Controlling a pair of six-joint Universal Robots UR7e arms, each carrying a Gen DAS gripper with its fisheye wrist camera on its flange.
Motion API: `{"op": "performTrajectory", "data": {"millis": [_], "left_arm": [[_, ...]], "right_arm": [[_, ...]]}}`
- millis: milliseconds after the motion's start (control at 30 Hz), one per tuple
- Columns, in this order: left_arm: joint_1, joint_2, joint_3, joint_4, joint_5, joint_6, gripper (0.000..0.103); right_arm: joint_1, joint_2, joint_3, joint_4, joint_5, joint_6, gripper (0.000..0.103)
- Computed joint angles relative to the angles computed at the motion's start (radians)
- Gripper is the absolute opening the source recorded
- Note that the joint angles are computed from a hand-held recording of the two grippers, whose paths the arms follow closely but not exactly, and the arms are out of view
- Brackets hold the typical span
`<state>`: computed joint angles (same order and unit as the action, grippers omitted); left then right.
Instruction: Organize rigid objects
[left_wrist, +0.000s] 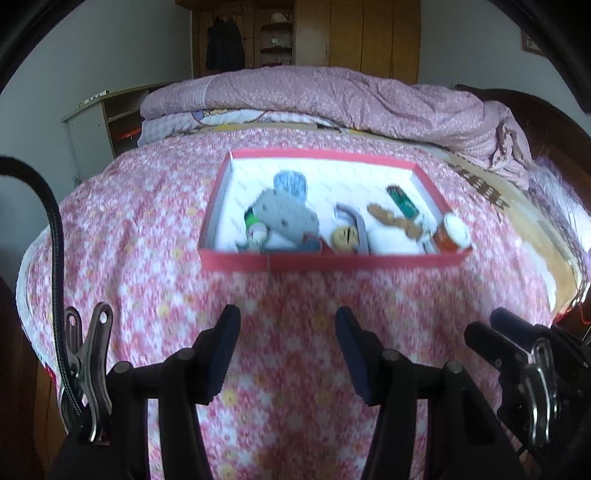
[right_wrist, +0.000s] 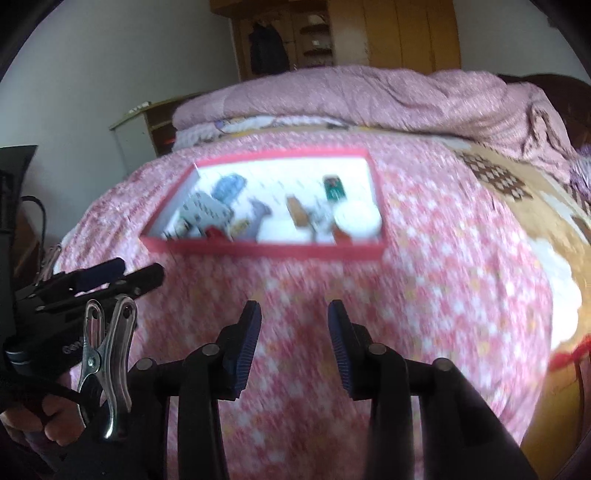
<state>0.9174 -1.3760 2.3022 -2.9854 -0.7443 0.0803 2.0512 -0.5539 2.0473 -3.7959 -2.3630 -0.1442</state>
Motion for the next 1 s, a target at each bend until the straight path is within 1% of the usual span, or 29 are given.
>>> {"op": "performTrajectory", "data": {"millis": [100,200,267,367,400,433,500,567,633,700,867,1000], "left_arm": [[0.002,-0.003,0.025,0.005,0.003,-0.014,0.056],[0.006,0.006,0.051,0.002,0.02,-0.018,0.056],[0.018,0.013,0.053,0.015,0.017,-0.024,0.056],[0.038,0.023,0.051,0.041,0.006,-0.037,0.057],[0.041,0.027,0.058,0.008,0.002,-0.022,0.058],[0.041,0.032,0.063,-0.014,0.004,-0.013,0.059],[0.045,0.033,0.066,-0.026,-0.003,-0.01,0.061],[0.045,0.034,0.068,-0.027,-0.001,-0.014,0.062],[0.046,0.031,0.067,-0.018,-0.006,-0.02,0.063],[0.047,0.029,0.068,-0.018,-0.01,-0.024,0.063],[0.053,0.014,0.071,-0.014,-0.03,-0.02,0.064],[0.053,0.006,0.076,-0.015,-0.033,-0.015,0.065]], "right_arm": [[-0.006,0.012,0.012,-0.005,-0.031,0.02,0.039],[-0.01,0.024,0.016,-0.008,-0.045,0.04,0.039],[-0.011,0.034,0.012,-0.009,-0.054,0.046,0.039],[-0.022,0.041,0.008,0.04,-0.054,0.069,0.039],[-0.033,0.048,0.01,0.046,-0.057,0.085,0.039],[-0.035,0.058,0.012,0.009,-0.056,0.071,0.039],[-0.033,0.083,0.006,-0.05,-0.066,0.035,0.041],[-0.029,0.097,-0.001,-0.063,-0.065,0.019,0.05],[-0.02,0.109,-0.016,-0.048,-0.081,0.018,0.061],[-0.012,0.122,-0.029,-0.046,-0.106,0.021,0.062],[-0.011,0.116,-0.021,-0.043,-0.107,0.06,0.063],[-0.007,0.119,-0.019,-0.048,-0.131,0.088,0.063]]}}
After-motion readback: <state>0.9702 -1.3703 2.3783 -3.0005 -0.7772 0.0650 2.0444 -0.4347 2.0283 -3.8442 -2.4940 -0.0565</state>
